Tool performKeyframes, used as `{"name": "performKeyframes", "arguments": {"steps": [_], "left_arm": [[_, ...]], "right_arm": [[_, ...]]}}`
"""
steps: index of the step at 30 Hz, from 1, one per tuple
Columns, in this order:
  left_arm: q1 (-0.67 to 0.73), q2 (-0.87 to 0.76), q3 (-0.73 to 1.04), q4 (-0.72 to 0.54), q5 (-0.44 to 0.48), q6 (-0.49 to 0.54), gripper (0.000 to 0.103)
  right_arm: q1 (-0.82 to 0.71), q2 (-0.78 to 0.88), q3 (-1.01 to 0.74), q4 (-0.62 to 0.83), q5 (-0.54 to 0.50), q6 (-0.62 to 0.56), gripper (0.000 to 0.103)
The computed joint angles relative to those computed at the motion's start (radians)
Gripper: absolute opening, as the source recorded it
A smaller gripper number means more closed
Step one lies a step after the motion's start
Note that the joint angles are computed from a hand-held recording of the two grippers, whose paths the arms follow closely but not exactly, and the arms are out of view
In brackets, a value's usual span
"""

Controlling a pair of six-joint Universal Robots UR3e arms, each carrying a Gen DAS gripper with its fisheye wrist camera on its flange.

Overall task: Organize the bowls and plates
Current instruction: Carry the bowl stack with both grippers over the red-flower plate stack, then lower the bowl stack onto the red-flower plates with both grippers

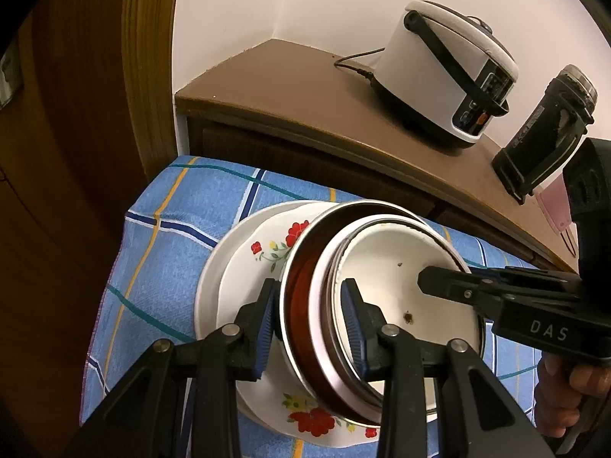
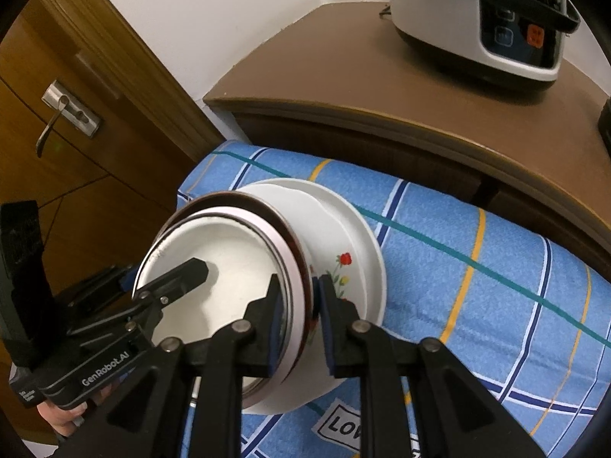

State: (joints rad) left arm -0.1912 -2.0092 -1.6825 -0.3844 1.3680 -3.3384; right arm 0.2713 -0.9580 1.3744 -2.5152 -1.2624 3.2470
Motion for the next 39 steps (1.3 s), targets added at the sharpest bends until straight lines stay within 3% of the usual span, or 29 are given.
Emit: {"name": "performKeyframes", "arguments": {"steps": [23,26,28,30,33,35,39], "left_arm": [[-0.016,-0.016,-0.036,0.113,0.037,0.011,0.036],[-0.015,-0.019,-0.042,0.125,0.042,0.001,0.036],[-0.03,-0.015,-0.048,0.13,0.074,0.008,0.036],[-0.048,-0.002,-0.072,0.172,0.108,0.019,0.037],[-0.085,0.018,-0.11,0.256,0.176,0.029,0.05],[-0.1,0.029,-0.143,0.325,0.195,0.034,0.057],[-0.103,0.053,-0.186,0.391,0.174,0.025,0.057]], "right_arm": [[0.048,0.009,0.057,-0.171,-0.116,-0.003,0.019],[0.024,-0.005,0.11,-0.245,-0.072,0.015,0.022],[0.013,-0.03,0.159,-0.296,-0.061,0.024,0.032],[0.015,-0.068,0.231,-0.38,-0.096,0.036,0.036],[0.017,-0.116,0.321,-0.485,-0.128,0.055,0.046],[0.025,-0.146,0.383,-0.556,-0.161,0.063,0.047],[0.04,-0.19,0.481,-0.664,-0.209,0.069,0.048]]}}
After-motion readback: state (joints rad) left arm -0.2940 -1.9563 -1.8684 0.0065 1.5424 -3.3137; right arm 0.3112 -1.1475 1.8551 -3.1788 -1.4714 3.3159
